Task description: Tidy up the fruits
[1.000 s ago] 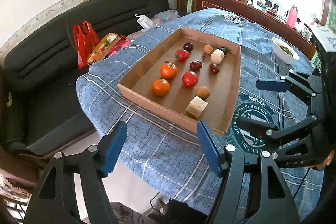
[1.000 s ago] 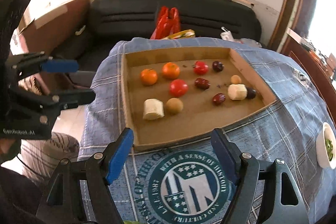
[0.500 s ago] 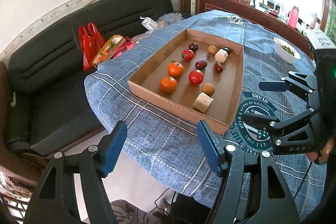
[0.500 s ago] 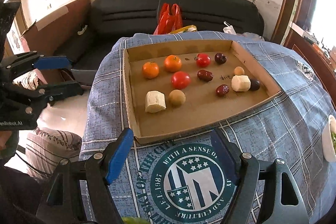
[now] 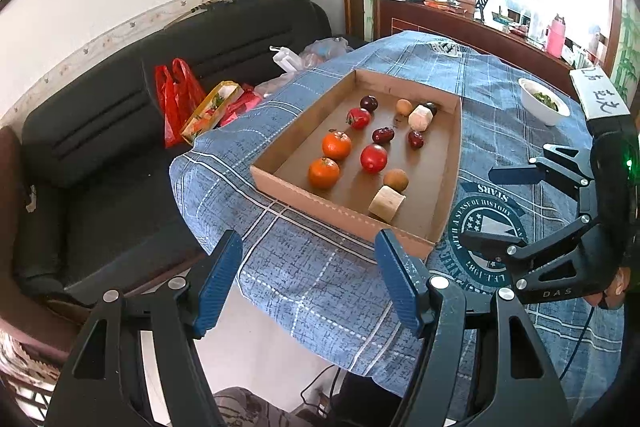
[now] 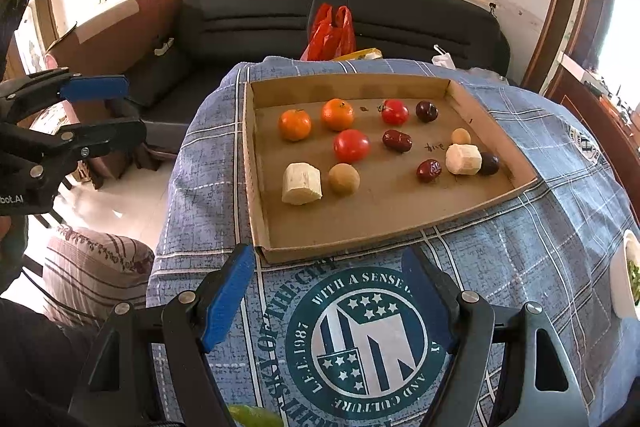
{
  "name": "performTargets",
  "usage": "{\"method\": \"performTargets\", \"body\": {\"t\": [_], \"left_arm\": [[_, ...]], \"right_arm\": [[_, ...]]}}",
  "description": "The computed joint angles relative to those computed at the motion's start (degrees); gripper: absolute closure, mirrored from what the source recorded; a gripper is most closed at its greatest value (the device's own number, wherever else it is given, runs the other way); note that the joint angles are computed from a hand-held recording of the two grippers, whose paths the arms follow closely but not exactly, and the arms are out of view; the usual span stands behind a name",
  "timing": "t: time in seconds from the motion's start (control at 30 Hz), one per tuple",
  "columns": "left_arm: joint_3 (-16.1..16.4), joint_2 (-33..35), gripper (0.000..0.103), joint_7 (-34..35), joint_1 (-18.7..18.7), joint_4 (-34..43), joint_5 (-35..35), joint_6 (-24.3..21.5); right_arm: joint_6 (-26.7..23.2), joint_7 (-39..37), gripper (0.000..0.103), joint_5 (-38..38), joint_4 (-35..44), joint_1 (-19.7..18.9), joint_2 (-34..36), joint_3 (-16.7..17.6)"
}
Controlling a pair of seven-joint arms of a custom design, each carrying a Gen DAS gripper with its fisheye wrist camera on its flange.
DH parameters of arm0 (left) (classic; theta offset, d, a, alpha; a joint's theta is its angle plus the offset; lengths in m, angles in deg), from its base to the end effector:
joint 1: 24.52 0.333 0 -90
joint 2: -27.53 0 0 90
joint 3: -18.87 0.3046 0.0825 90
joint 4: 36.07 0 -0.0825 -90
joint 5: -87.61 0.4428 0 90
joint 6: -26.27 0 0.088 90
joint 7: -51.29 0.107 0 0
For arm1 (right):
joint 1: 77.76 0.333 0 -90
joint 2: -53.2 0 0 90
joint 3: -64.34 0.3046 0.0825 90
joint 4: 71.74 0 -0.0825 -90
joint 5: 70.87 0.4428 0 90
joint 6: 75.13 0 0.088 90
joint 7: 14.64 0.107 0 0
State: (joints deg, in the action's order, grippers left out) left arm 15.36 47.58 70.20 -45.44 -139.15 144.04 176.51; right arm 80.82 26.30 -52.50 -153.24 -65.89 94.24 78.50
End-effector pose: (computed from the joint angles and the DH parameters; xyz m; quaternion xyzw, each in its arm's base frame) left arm 0.6482 -0.3123 0.3549 -0.6742 0.6338 -0.2248 0.3053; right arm 0.7521 0.3054 0.3083 -0.8972 0.2895 -0.1430 0.3014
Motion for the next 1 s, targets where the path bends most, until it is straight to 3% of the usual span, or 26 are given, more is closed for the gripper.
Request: {"method": "performTargets", "body": {"t": [1.0], "left_arm": [[-0.2,0.0,0.034,0.2,0.1,-0.1,0.2,-0.7]], "right_arm": [[-0.5,-0.1,0.025,-0.6,0.5,0.1,0.4,-0.3]]}}
